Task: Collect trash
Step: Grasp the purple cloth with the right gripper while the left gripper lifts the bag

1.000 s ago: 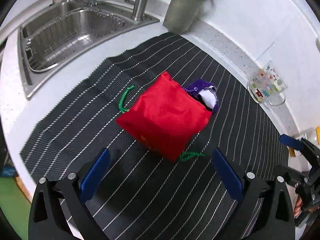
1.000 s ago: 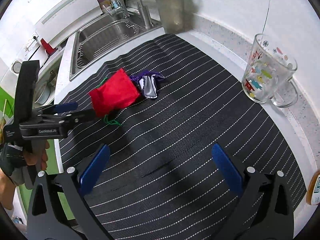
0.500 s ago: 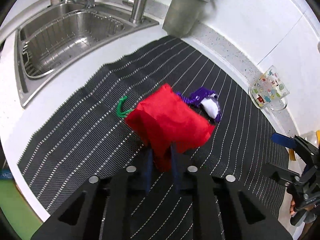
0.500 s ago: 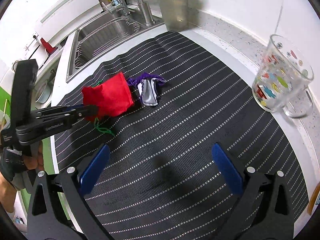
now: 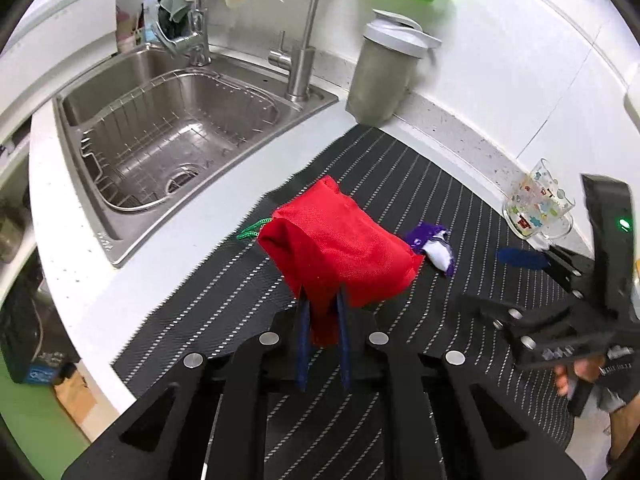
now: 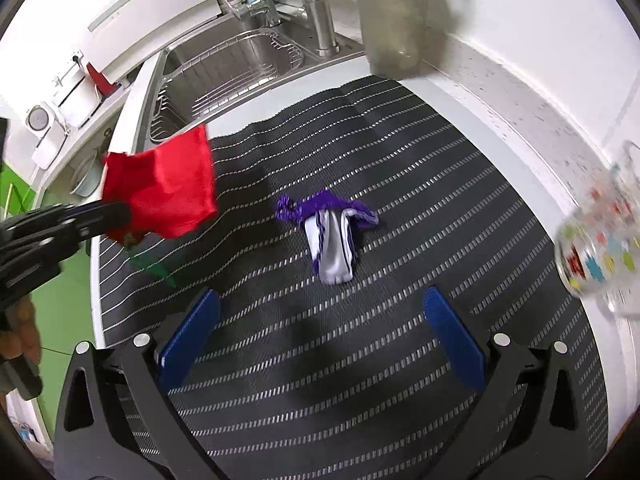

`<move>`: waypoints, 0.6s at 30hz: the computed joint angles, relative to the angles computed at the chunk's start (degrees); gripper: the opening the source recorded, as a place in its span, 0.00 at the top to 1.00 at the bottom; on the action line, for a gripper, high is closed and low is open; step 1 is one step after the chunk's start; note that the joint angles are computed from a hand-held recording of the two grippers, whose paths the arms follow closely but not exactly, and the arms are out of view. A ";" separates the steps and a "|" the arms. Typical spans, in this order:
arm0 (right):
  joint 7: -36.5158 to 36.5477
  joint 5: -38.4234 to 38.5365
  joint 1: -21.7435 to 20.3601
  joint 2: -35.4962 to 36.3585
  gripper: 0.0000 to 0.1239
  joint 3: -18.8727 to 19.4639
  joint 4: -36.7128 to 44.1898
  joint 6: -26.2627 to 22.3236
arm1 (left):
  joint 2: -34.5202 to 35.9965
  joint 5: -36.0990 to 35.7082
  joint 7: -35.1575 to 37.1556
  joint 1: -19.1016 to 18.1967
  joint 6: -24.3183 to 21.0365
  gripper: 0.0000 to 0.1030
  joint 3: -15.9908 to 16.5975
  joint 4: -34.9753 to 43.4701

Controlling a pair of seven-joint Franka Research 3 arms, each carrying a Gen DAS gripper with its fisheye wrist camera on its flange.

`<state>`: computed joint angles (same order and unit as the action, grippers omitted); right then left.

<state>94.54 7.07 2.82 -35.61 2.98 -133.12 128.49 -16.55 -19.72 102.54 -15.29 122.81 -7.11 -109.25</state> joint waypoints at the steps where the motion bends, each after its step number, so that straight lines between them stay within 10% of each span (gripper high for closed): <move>1: -0.41 0.29 0.22 1.32 0.20 -0.23 0.55 0.58 | -0.06 -0.07 0.20 0.08 -0.07 0.88 0.17 -0.06; 9: -0.94 -0.16 0.50 6.42 0.81 -0.47 3.14 0.45 | -0.86 -0.14 0.84 0.99 -0.80 0.88 1.09 -1.50; 18: -0.86 -0.84 0.93 0.62 0.94 -0.04 1.22 -1.26 | -4.19 -0.31 -0.37 0.99 -2.23 0.88 1.40 -2.87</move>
